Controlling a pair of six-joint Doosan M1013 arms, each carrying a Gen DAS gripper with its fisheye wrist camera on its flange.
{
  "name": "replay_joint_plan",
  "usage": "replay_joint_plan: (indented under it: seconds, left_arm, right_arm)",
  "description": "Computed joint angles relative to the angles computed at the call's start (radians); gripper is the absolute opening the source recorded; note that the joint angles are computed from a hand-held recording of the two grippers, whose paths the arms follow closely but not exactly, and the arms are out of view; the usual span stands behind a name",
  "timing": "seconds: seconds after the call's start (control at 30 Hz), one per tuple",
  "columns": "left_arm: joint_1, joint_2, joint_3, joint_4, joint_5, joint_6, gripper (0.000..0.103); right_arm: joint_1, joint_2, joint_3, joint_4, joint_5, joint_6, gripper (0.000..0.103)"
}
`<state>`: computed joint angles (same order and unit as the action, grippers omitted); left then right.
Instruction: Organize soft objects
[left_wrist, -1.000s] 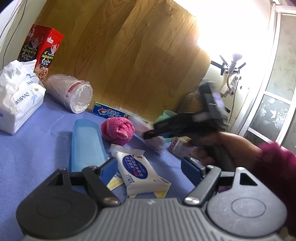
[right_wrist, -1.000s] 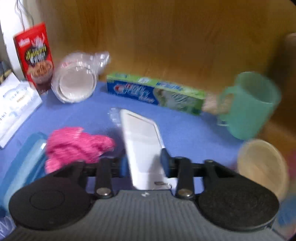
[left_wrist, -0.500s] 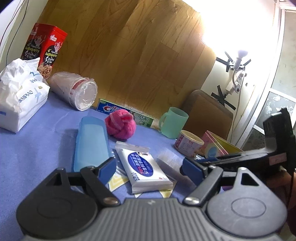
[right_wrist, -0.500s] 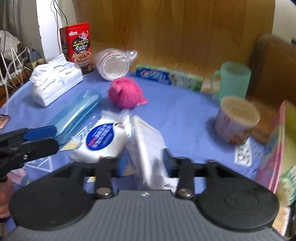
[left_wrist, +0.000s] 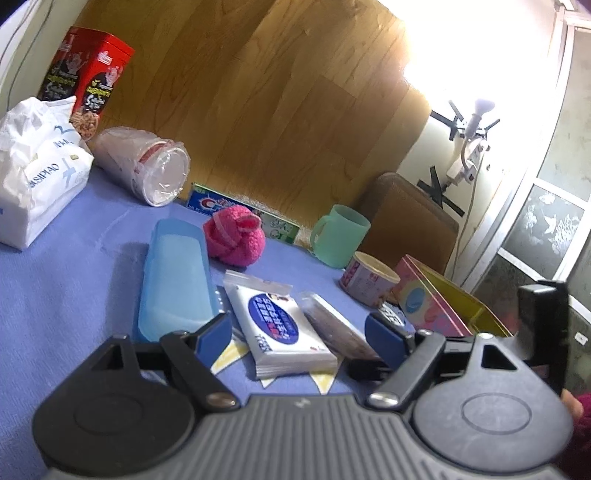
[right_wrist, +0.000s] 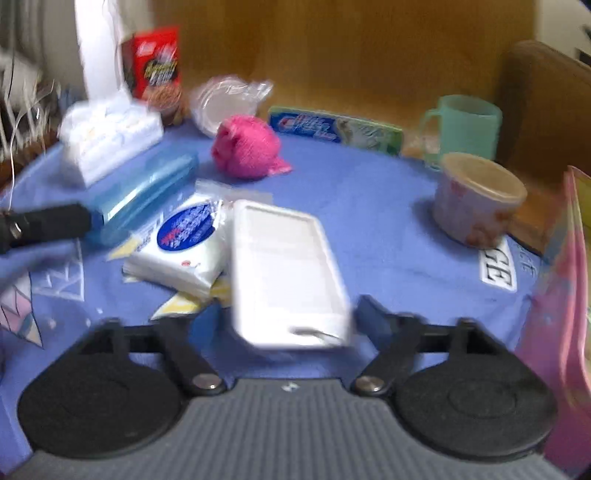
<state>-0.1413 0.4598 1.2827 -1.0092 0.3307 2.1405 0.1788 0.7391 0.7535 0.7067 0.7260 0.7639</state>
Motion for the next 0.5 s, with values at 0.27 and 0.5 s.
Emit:
replay_joint_plan:
  seconds: [0.27,0.5]
  left_arm:
    - [0.003,0.048,-0.099,-0.135,0.306,0.027,0.092]
    - [-0.054,0.153,-0.311,0.285,0.494,-0.389,0.034]
  right_arm:
    - [-0.031,-0.156,0.324,0.357,-0.122,-0.217,0.051]
    - [-0.031,-0.202,0.451,0.589,-0.210,-0.549,0.051]
